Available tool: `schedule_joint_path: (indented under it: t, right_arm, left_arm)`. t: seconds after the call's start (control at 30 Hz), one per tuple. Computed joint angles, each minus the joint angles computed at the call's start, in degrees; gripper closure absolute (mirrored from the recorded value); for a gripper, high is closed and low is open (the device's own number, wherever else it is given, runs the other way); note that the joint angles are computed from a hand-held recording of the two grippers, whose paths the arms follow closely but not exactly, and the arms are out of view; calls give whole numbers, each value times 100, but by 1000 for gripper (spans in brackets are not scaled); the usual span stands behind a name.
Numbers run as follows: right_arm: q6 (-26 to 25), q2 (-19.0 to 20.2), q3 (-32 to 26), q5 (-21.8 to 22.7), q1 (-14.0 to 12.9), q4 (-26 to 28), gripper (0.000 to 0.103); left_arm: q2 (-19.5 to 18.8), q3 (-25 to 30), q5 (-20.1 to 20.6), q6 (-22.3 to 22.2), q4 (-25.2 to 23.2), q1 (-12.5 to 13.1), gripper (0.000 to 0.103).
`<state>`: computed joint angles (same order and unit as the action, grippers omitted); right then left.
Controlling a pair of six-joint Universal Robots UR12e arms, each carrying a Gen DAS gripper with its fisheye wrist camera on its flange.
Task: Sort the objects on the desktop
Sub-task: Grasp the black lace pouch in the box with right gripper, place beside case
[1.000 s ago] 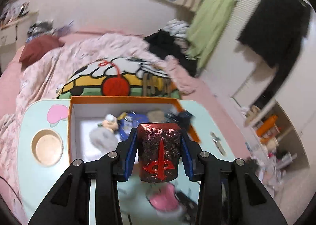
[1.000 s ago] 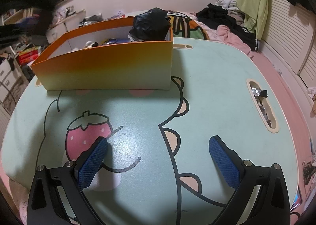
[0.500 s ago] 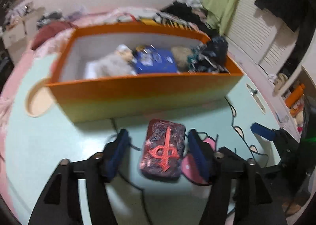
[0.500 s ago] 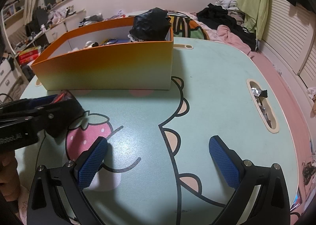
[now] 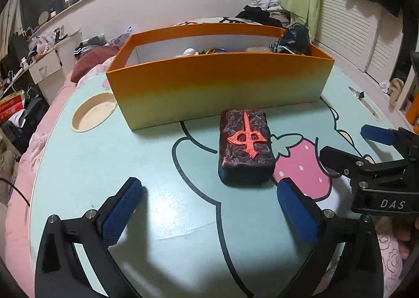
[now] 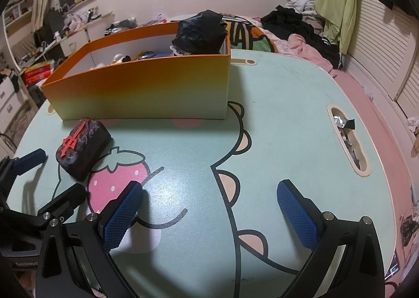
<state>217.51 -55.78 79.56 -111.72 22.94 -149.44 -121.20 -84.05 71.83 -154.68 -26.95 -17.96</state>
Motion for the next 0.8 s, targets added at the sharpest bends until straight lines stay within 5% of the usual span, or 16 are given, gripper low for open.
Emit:
schedule_joint_path:
  t: [0.17, 0.27, 0.37, 0.5, 0.63, 0.73, 0.8]
  right_arm:
    - [241, -1, 37, -105, 24, -107, 0]
    - [282, -69, 306, 95, -11, -815, 3]
    - [290, -153, 677, 605, -115, -1949, 19]
    - [61, -163, 616, 493, -128, -2436, 34]
    - [-558, 36, -108, -312, -75, -2120, 35]
    - [-813, 345, -933, -769, -94, -1002, 37]
    - [-772, 617, -1502, -1051, -100, -34, 58]
  left_arm:
    - [-48, 55, -34, -34, 31, 26, 0]
    - [-26, -50, -249, -147, 169, 72, 0]
    - [-49, -66, -611, -405, 296, 162, 0]
    - [-69, -91, -607, -548, 466, 145, 0]
    - [-61, -165, -527, -587, 634, 105, 0]
    - [-58, -191, -520, -657, 676, 86, 0]
    - [-56, -205, -525, -690, 693, 82, 0]
